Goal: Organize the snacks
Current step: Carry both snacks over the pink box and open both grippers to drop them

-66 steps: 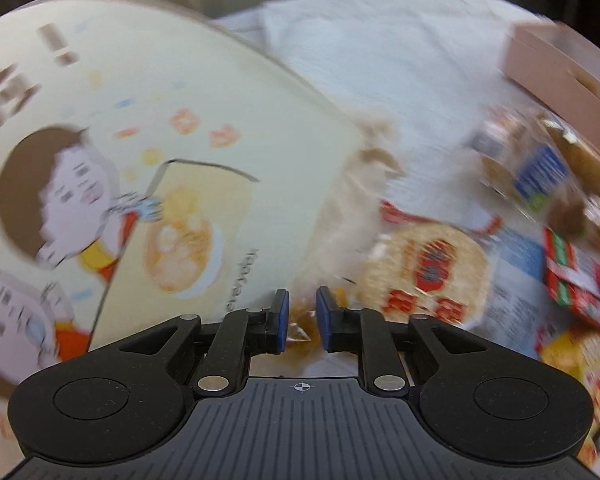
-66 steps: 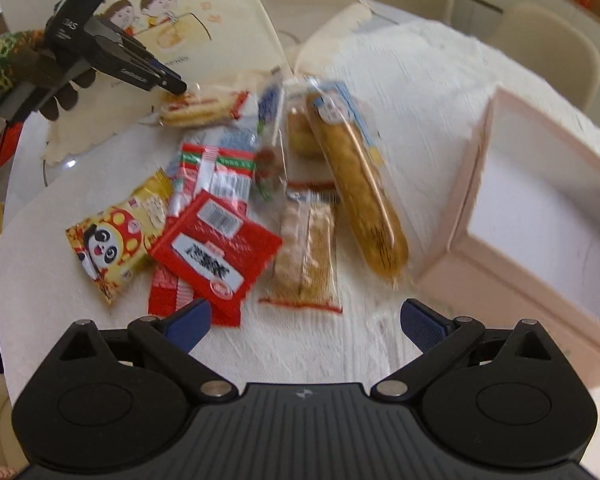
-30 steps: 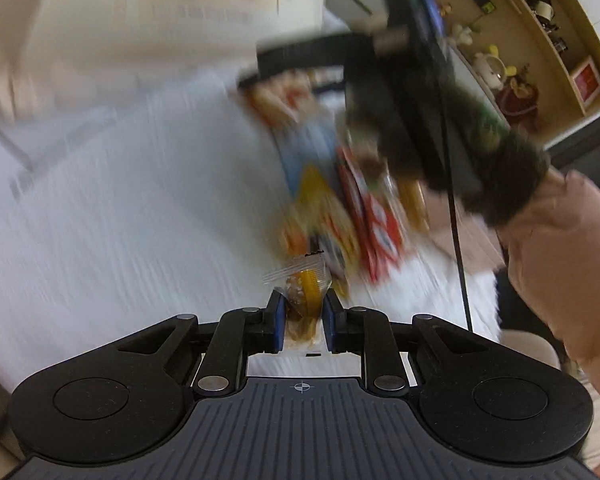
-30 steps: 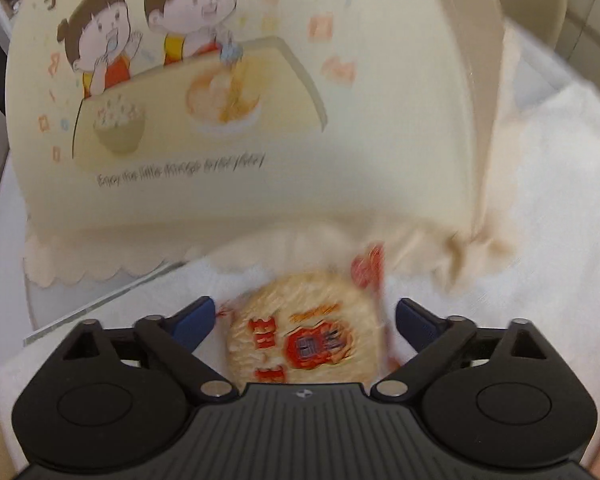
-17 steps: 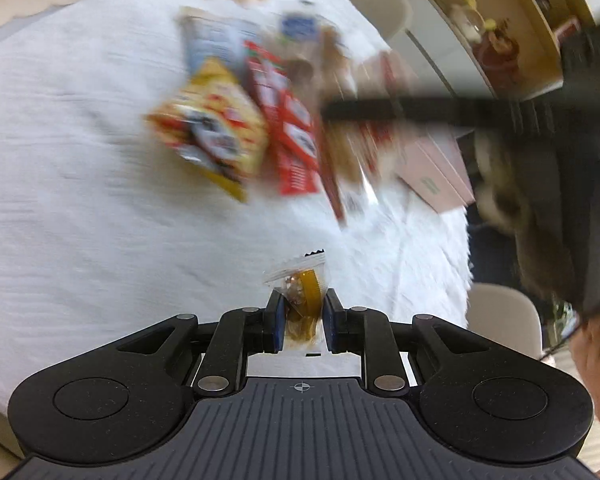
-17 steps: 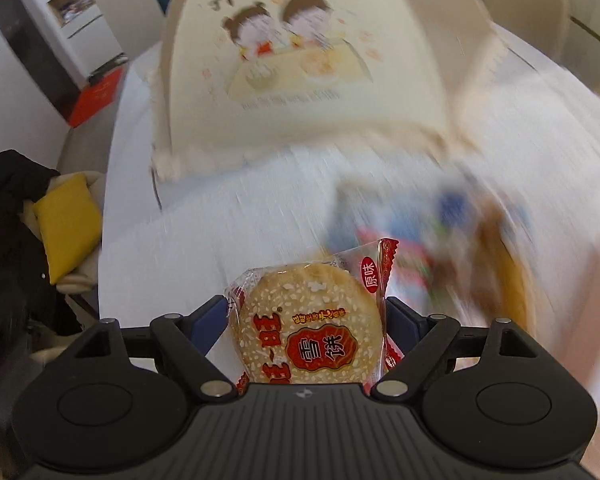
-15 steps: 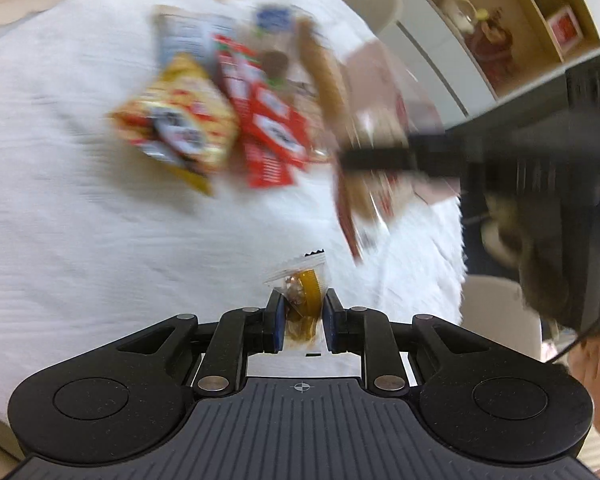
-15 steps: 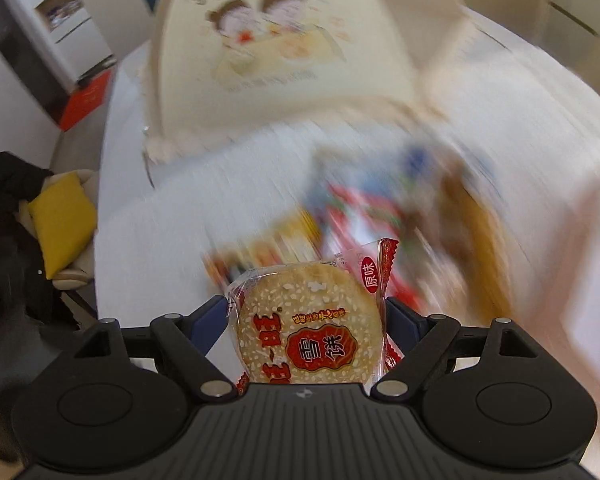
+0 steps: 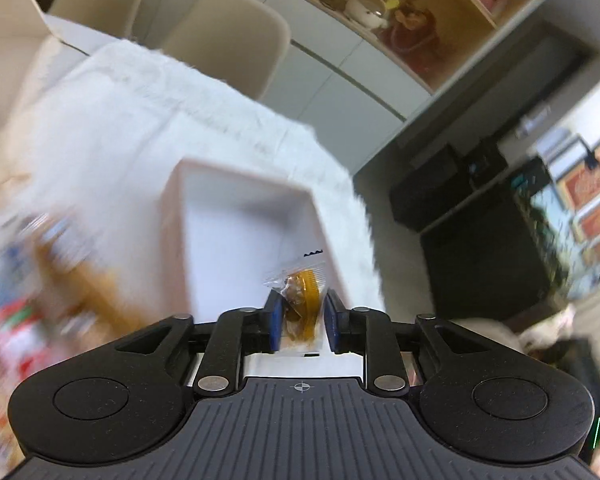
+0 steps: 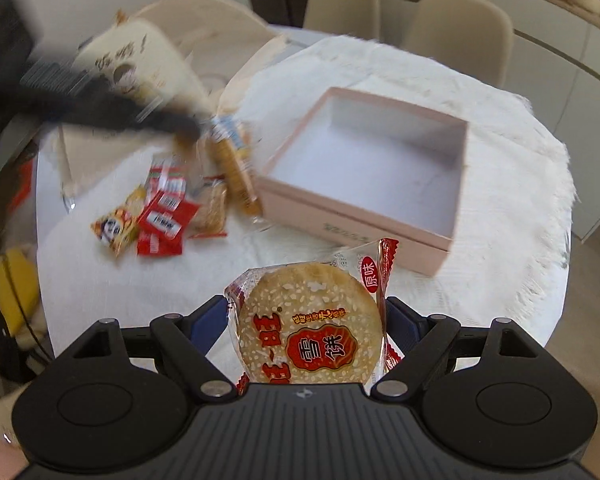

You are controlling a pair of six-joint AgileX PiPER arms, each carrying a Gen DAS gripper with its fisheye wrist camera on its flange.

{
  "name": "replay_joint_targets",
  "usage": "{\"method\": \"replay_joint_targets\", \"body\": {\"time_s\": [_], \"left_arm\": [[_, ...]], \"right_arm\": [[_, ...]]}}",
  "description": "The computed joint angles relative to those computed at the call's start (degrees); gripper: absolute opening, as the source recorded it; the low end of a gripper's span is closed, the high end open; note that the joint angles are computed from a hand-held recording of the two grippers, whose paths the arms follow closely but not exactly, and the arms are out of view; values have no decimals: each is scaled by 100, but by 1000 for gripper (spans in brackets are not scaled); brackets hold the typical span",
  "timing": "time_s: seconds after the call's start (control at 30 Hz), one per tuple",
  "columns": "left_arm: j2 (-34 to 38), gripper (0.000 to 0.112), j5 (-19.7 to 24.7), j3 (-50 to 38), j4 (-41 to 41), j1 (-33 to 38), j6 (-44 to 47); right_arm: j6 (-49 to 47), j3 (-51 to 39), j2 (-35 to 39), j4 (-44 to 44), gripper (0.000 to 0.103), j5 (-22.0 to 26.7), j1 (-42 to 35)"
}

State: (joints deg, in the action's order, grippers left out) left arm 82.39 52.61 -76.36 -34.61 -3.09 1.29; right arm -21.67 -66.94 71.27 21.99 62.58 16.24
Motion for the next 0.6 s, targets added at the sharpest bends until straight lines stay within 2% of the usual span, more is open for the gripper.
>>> {"method": "replay_joint_targets", "body": {"time_s": [0.03, 0.1, 0.13, 0.17, 0.23, 0.37, 0.43, 0.5, 0.6], "left_arm": [[438, 30, -215, -332, 233, -122, -271], [1158, 28, -299, -841, 870, -300, -1020], [1218, 28, -368, -786, 845, -263, -1183], [1122, 28, -622, -502, 590, -175, -1213], [605, 28, -1117, 270, 129, -7, -1024], [-586, 29, -1416, 1399, 889, 64, -1657], [-1037, 28, -1306, 1762, 1409, 79, -2261], [-1580, 28, -1117, 2277, 1965, -2, -2852], [-2247, 28, -923, 2927, 2662, -160, -3436]], "right_arm": [[-131, 46, 67, 168, 84, -61, -133], [-338, 96, 217, 398, 84, -154, -370], [-460, 95, 261, 486, 84, -176, -491], [-549, 61, 320, 568, 84, -232, -575], [-719, -29, 366, 778, 84, -303, -731], [-518, -1001, 1224, 864, 85, -656, -514], [-310, -1645, 1925, 963, 91, -940, -281], [312, -2696, 2908, 585, 92, -780, -25], [1050, -3272, 3510, 32, 92, -866, 177]]}}
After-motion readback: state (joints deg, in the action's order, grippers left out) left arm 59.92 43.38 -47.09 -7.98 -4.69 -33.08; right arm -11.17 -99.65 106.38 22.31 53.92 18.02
